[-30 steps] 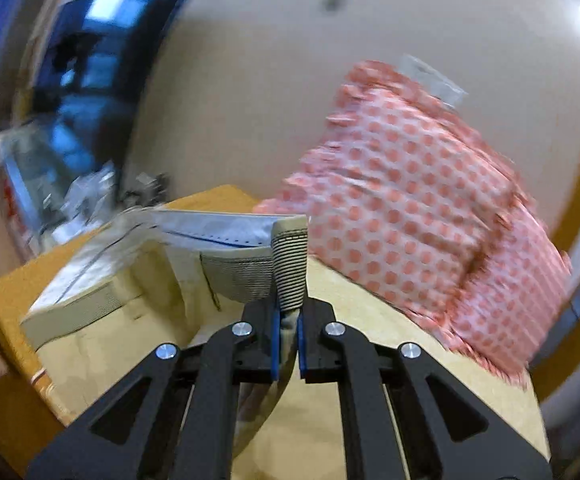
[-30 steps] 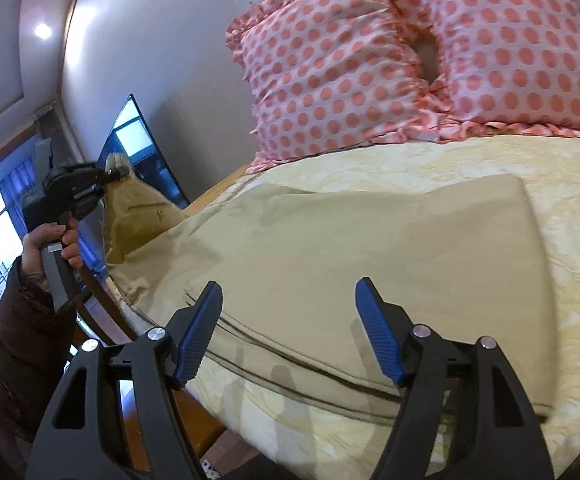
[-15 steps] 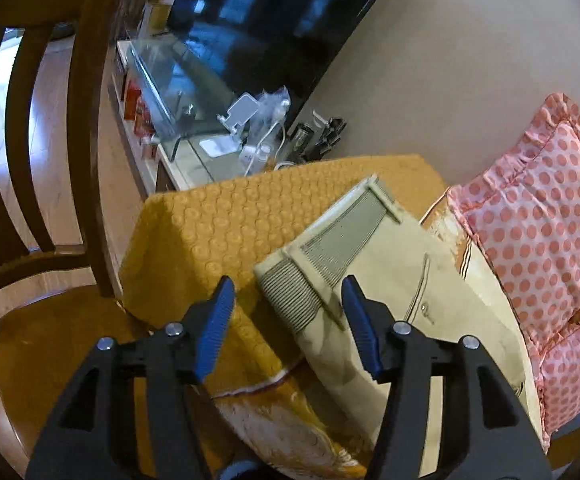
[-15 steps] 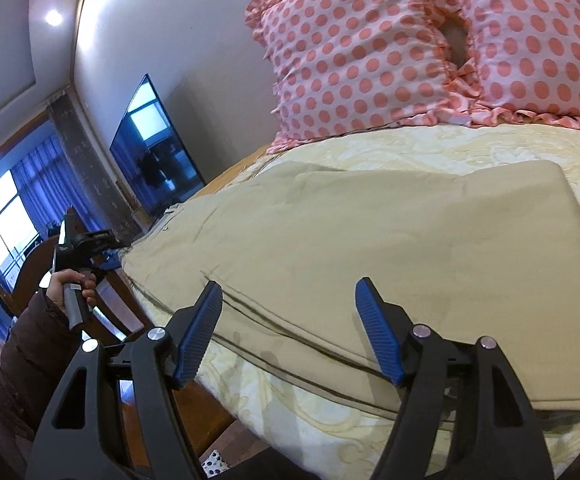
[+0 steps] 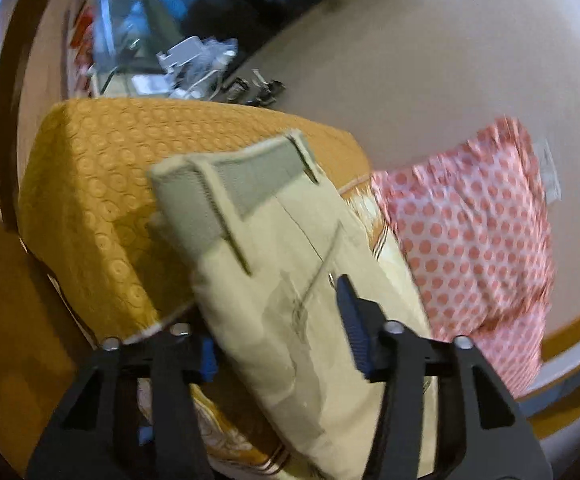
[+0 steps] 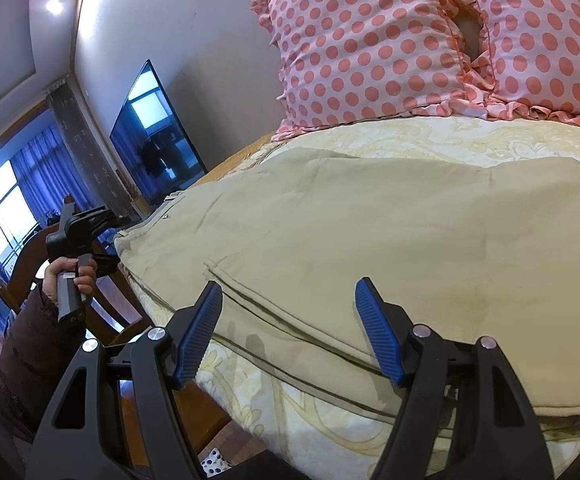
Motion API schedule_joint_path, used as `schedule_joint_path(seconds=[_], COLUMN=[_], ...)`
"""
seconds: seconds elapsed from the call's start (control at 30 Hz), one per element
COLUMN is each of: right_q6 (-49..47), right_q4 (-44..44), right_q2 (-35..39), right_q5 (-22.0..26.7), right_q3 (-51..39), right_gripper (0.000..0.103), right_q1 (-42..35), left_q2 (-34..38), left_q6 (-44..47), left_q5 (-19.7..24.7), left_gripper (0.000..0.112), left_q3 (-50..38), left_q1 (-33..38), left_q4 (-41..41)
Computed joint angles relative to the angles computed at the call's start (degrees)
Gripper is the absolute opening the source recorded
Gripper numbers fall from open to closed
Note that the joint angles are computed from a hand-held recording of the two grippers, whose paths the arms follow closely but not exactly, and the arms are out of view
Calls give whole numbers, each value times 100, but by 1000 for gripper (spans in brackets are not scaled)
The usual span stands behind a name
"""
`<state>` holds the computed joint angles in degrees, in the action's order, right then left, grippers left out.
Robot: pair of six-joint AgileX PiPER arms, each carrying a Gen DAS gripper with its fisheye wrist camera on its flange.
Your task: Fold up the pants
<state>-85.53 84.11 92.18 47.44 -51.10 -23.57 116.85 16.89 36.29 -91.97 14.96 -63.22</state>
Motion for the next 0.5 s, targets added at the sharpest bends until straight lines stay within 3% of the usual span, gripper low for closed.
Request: schedule_joint_path(seconds=[0.03,0.13,0.17,0.27,0.37,0.5], right_q6=[-30,-91,-127,-253,-361,-361], right_q4=[8,26,52,143,273,406], right_q2=[-17,-23,-27,-71,-160,-288], right_q5=[28,133,170,269,376,473], right_q3=[14,8,19,74,166,259], right_gripper=[71,71,71,71,71,71], right_q1=[-14,-74,-101,-245,-543,-1178], left_q2=[14,66,-27,-459,-718,-832], left_q6=[-24,-460,-575,-1361,-2099,-1724], left_q5=[-10,-205,-448,-1205,-1152,-916], left_gripper=[37,10,8,6,6,7], left_q3=[13,-87,-57,-25,-586,-1313], left_q1=[27,-41,-183,-801,-1558,-2924], left_q4=[-43,388,711,2400,3935,4789])
